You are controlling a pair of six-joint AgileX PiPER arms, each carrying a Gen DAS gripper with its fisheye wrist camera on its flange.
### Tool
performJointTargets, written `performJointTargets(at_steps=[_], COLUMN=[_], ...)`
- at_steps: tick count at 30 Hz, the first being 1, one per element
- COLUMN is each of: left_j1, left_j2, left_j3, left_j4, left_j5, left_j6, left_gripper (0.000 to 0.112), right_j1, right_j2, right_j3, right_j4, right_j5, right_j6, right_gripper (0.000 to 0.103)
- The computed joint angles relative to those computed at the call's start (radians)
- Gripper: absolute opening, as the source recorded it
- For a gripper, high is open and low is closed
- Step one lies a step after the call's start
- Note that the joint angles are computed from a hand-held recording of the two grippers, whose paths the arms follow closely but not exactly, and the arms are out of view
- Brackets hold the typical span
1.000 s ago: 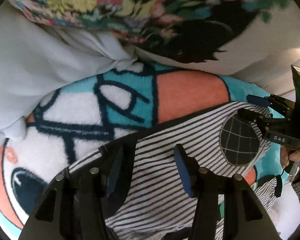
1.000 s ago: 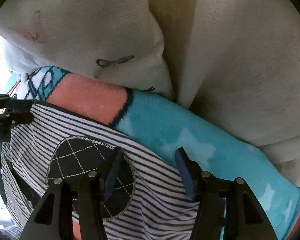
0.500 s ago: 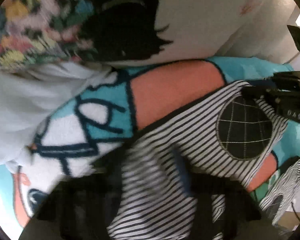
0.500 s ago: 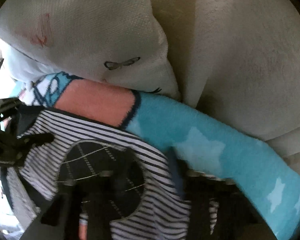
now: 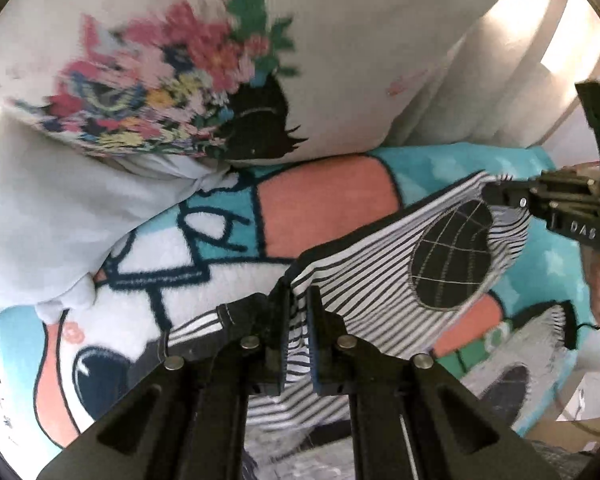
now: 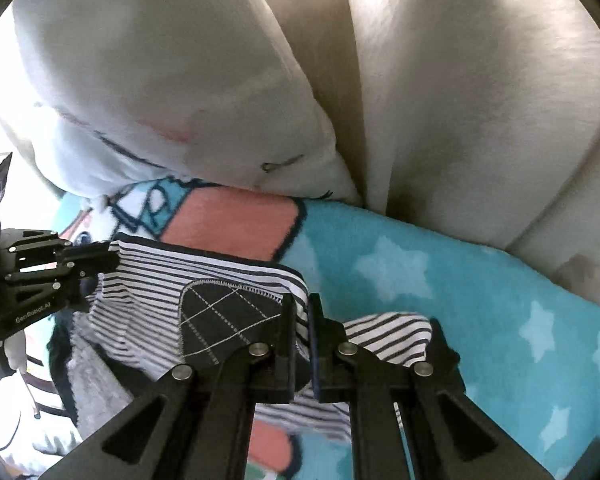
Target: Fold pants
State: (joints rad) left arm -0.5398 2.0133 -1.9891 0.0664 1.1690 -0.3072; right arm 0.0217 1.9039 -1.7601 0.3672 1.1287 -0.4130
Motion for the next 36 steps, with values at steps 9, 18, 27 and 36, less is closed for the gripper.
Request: performJointTargets(at_steps=[9, 18, 27, 36], left_j1=[-0.160, -0.292, -0.147, 0.266], left_j2=[-0.343, -0.593, -0.837, -0.776], left_j3=[0.442, 0.855, 1.095, 1.091], left_j4=[0.050, 0.028, -0.100, -0.716], left_j5=[-0.194, -0.296, -0.346, -0.419], left_j6=[-0.185, -0.389, -0.428, 0.123], left_gripper=[0.008, 0.000, 0.003, 0.054], right_j1=[-0.021, -0.002, 0.151, 0.096], right_j2=[-0.373, -0.640, -0.702, -0.782], right_j3=[0.435, 0.809, 0.939, 0.893], right_j4=[0.065, 0.048, -0.111, -0.006], right_j5=[-0.060, -0.031, -0.113, -0.044], right_j6=[-0.021, 0.062, 0.258, 0.272], right_gripper=[0.006, 0.006, 0.007, 0.037])
